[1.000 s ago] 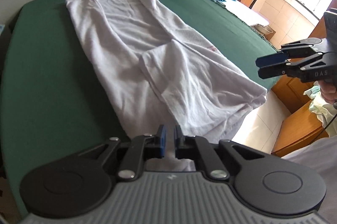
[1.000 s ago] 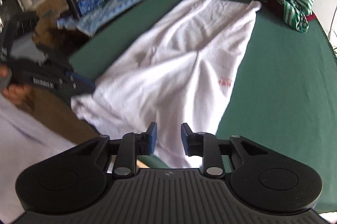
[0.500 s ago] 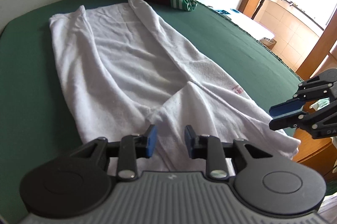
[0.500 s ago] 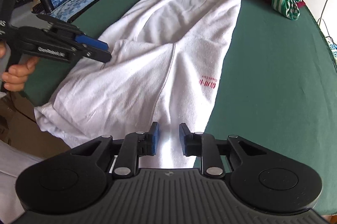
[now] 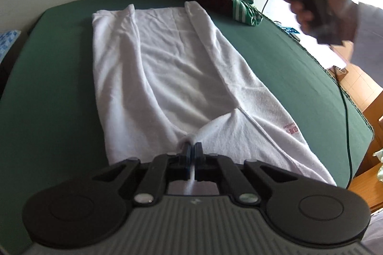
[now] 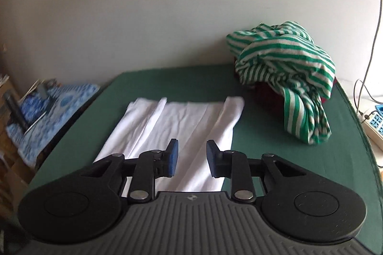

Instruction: Fold clothes

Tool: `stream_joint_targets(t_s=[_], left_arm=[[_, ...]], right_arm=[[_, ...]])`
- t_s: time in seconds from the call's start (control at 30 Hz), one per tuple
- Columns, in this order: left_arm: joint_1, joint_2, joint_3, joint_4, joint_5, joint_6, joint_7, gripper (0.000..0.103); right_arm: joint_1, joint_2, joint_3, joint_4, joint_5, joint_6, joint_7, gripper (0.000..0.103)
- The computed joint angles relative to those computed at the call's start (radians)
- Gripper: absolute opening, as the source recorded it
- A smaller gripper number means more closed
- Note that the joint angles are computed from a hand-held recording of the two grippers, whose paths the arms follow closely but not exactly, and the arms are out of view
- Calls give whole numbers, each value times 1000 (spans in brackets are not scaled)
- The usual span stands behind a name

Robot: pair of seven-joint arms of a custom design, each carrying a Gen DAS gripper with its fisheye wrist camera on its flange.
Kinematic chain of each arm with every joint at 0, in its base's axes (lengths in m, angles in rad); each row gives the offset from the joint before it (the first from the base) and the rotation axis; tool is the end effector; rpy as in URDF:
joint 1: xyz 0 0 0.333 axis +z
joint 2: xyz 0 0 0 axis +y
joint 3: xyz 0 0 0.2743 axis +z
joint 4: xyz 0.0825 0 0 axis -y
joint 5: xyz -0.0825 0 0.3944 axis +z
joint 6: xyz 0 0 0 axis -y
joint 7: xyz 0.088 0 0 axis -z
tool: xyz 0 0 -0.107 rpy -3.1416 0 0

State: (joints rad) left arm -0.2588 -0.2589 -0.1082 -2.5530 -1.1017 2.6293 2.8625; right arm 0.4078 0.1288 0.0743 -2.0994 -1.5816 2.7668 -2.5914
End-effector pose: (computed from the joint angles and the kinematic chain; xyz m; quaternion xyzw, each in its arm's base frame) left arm 0.4463 -0.1467 0.3379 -0.3693 0.8610 -0.3474 0.0395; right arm 0.4976 0.3081 0.3384 -0.5438 0.6990 -0.2749 0.3742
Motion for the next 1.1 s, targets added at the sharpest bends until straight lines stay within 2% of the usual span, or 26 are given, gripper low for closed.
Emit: stream_joint_targets(t_s=[0.1,0.2,0.33,0.4,0.47,0.57,0.67,0.77,0.87,1.0,1.1], left_arm=[[-11,-22,-11,-18,-8,17,-39,0],[-27,-35,-22,-33,2,48,-80,0],[-48,-32,-23,-33,-1,81,-123,0],[-57,-27,-21,-28,-7,93,-131,0],[-62,-21,-18,-22,-12,101,-132,0],[-62,-12,-18,-13,-3,114,-136,0],[-57,-21,-9,-11,-3,110,-143,0],[-54,-59,1,-28,-10,102,-142,0],[-49,-106,1,-61,19,116,-169,0],[-46,-124,-3,-94,90,147,-252,0],[-44,-85,-7,-98,151,178,-308,0]], right_arm=[[-22,226,-44,234,62,11,-90,28],[-6,386,-76,403,173,-48,-227,28],[-10,487,-100,497,297,-25,-315,24],[-1,504,-111,508,346,-36,-365,23],[12,510,-124,507,387,-49,-401,18],[51,485,-182,471,372,-4,-335,1],[95,461,-250,444,327,61,-232,1],[126,456,-305,461,220,150,-75,2],[103,495,-293,522,217,216,-40,2],[67,587,-239,614,390,222,-201,2],[57,641,-209,655,497,215,-299,3]])
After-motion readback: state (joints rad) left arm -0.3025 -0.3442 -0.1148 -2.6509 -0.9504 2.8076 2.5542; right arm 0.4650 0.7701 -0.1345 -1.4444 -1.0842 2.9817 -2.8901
